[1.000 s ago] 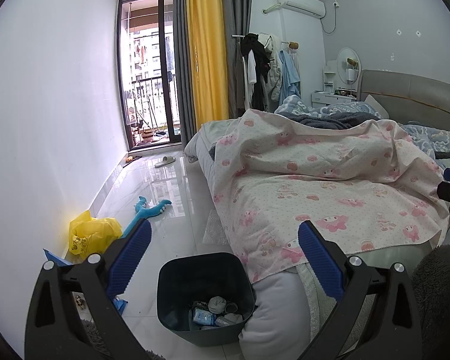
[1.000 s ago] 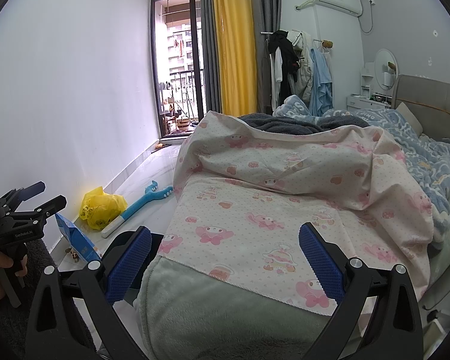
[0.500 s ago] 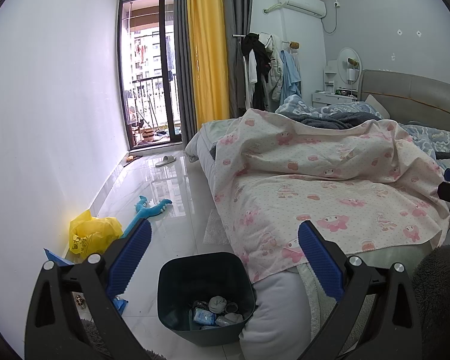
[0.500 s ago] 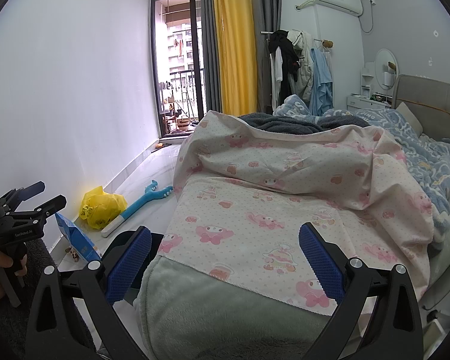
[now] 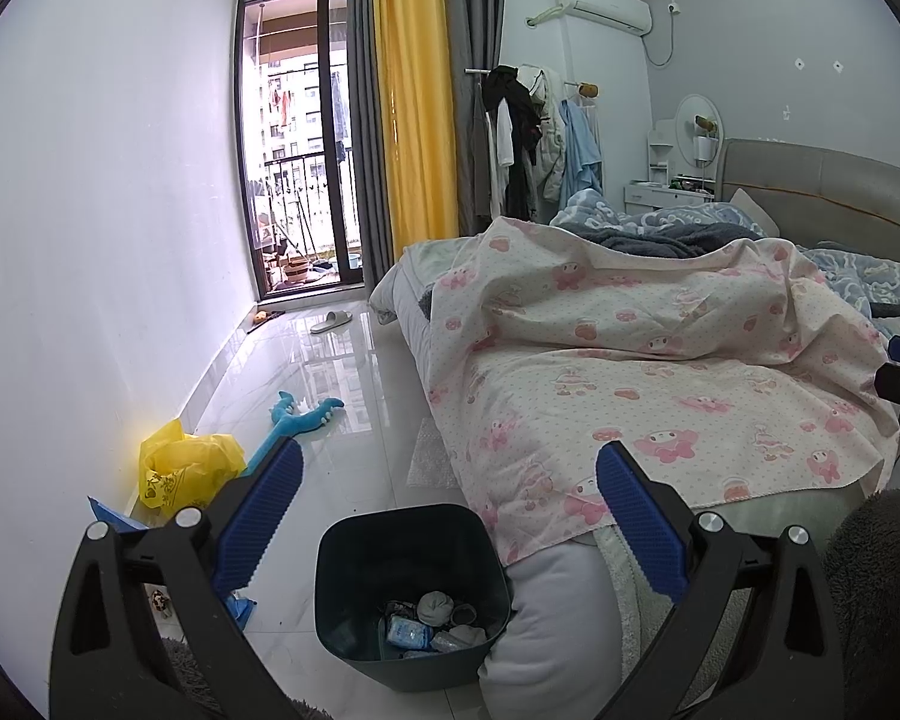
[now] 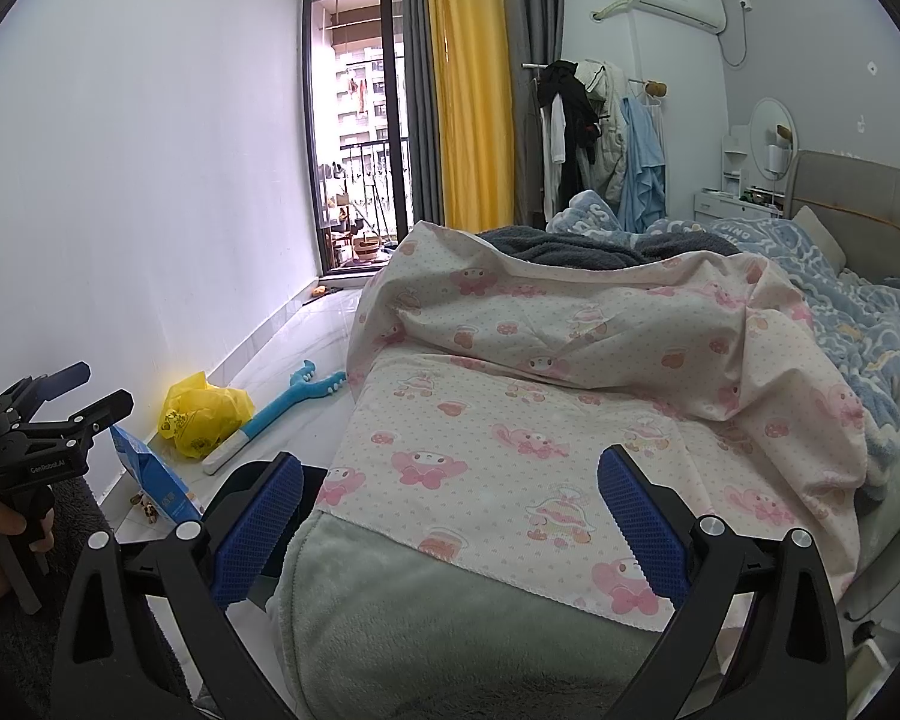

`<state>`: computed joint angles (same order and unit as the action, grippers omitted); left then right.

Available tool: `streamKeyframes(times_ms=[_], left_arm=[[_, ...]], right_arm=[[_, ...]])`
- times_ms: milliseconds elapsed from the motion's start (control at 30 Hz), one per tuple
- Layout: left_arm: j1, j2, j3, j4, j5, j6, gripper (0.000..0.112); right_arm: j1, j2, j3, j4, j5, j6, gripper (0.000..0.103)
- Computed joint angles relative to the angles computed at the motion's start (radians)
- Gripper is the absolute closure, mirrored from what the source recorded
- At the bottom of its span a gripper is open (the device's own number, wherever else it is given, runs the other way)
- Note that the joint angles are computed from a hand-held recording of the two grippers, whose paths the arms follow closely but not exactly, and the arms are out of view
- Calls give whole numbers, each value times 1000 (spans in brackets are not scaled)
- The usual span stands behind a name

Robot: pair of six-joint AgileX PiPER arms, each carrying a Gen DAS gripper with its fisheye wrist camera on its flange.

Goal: Collect trash

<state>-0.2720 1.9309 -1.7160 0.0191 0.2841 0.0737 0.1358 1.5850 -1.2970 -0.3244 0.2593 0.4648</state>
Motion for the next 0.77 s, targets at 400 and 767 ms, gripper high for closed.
streamKeyframes(times_ms=[400,767], left_arm=[[-1,2,-4,10,2,-10,13],[-8,-2,10,31,-7,-29,13]], right_arm=[[-3,1,-2,12,0,-14,4],[-6,2,-3,29,-2,-33,4]])
